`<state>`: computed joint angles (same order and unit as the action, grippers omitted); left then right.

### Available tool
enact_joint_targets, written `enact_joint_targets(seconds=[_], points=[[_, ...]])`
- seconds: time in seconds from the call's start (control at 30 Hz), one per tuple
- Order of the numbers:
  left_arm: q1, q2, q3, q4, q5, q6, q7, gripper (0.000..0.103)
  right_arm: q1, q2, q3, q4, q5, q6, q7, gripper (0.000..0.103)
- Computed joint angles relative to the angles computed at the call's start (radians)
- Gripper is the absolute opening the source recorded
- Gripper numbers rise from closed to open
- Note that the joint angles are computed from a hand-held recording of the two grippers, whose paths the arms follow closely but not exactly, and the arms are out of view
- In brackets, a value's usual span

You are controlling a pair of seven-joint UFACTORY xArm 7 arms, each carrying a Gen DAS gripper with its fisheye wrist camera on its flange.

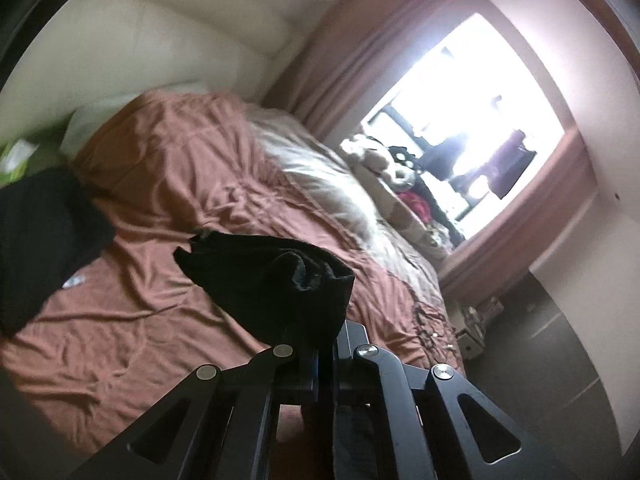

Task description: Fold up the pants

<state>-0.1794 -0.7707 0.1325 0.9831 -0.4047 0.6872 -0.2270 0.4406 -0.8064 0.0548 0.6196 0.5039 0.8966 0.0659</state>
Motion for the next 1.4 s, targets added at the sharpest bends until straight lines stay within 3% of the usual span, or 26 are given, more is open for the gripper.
enact_joint_targets(seconds=[0.23, 0.3, 0.37, 0.67, 1.0, 1.4], points=[[-0.033, 0.100, -0.101, 0.183, 0.039, 0.028, -0.047, 0.004, -0.083, -0.208, -0.049, -0.037, -0.061, 0.056, 0.028, 0.007], [-0.043, 0.132, -0.130, 0.235, 0.053, 0.038, -0.063, 0.004, -0.100, -0.265, -0.035, -0.061, -0.067, 0.054, 0.054, 0.034], [-0.054, 0.164, -0.158, 0.279, 0.066, 0.044, -0.078, 0.004, -0.122, -0.355, -0.043, -0.092, -0.087, 0.072, 0.071, 0.049], [-0.101, 0.335, -0.283, 0.508, 0.132, 0.089, -0.177, 0.004, -0.215, -0.623, -0.135, -0.143, -0.141, 0.197, 0.107, 0.049], [-0.171, 0.536, -0.400, 0.749, 0.249, 0.122, -0.283, 0.004, -0.348, -0.822, -0.260, -0.172, -0.189, 0.353, 0.115, 0.049], [-0.346, 0.789, -0.454, 0.988, 0.420, 0.177, -0.408, 0.004, -0.478, -0.913, -0.399, -0.141, -0.243, 0.509, 0.093, 0.049]])
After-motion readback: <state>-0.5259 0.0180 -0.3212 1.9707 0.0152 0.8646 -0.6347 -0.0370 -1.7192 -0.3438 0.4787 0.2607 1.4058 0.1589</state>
